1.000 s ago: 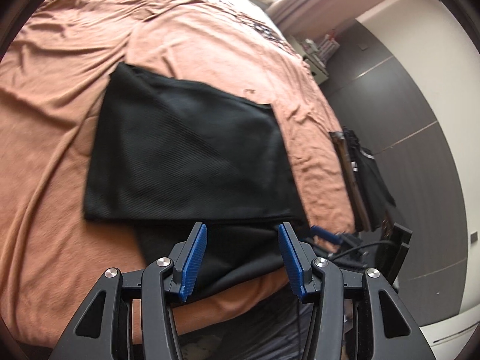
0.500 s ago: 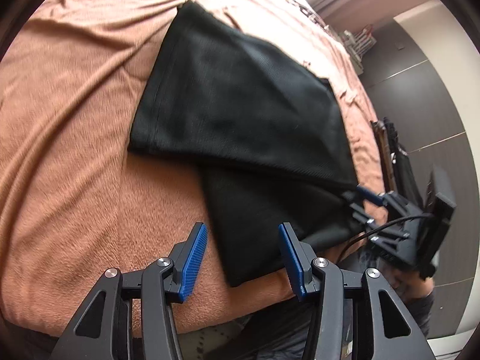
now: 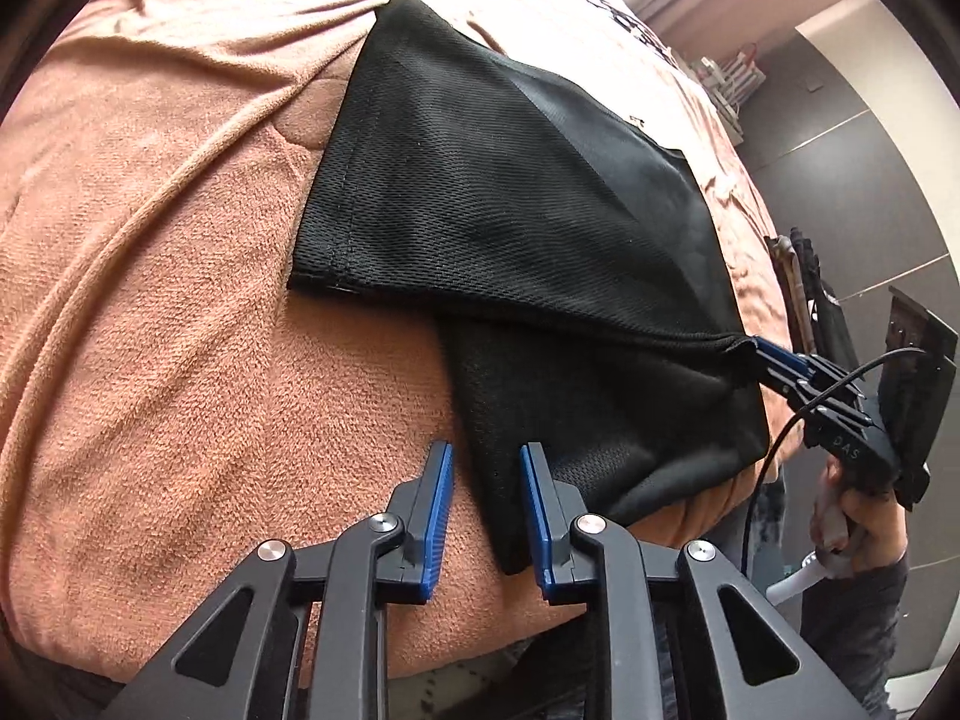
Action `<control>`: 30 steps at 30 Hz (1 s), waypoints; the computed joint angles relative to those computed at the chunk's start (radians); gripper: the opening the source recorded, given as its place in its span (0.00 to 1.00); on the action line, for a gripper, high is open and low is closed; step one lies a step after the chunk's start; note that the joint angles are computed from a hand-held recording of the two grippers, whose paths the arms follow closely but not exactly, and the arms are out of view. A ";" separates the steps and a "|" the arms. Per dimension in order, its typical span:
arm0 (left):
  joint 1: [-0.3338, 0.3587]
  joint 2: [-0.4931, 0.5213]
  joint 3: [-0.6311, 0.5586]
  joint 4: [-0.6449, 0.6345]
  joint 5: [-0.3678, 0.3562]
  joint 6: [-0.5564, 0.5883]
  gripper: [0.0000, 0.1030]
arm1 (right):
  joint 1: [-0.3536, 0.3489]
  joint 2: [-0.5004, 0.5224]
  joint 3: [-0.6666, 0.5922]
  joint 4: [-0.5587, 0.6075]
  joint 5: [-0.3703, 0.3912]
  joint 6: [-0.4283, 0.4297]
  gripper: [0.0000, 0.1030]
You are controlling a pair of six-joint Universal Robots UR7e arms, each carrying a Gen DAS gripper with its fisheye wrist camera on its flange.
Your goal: Fold small clothes
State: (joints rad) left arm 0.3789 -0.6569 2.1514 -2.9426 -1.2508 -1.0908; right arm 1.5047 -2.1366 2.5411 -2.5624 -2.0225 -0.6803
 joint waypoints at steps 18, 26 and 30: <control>-0.007 -0.005 -0.021 0.046 -0.001 0.014 0.21 | -0.267 -0.265 -0.020 0.205 0.311 0.041 0.02; -0.002 -0.013 -0.038 0.051 -0.012 0.018 0.21 | -0.531 -0.467 -0.010 0.409 0.499 -0.080 0.02; -0.006 -0.012 -0.056 0.076 0.000 0.032 0.22 | -0.609 -0.535 -0.007 0.463 0.547 -0.127 0.02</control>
State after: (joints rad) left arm 0.3733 -0.6686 2.0950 -2.8667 -1.2508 -1.0589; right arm 0.8954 -2.6715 2.5345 -2.0992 -1.4759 -0.8076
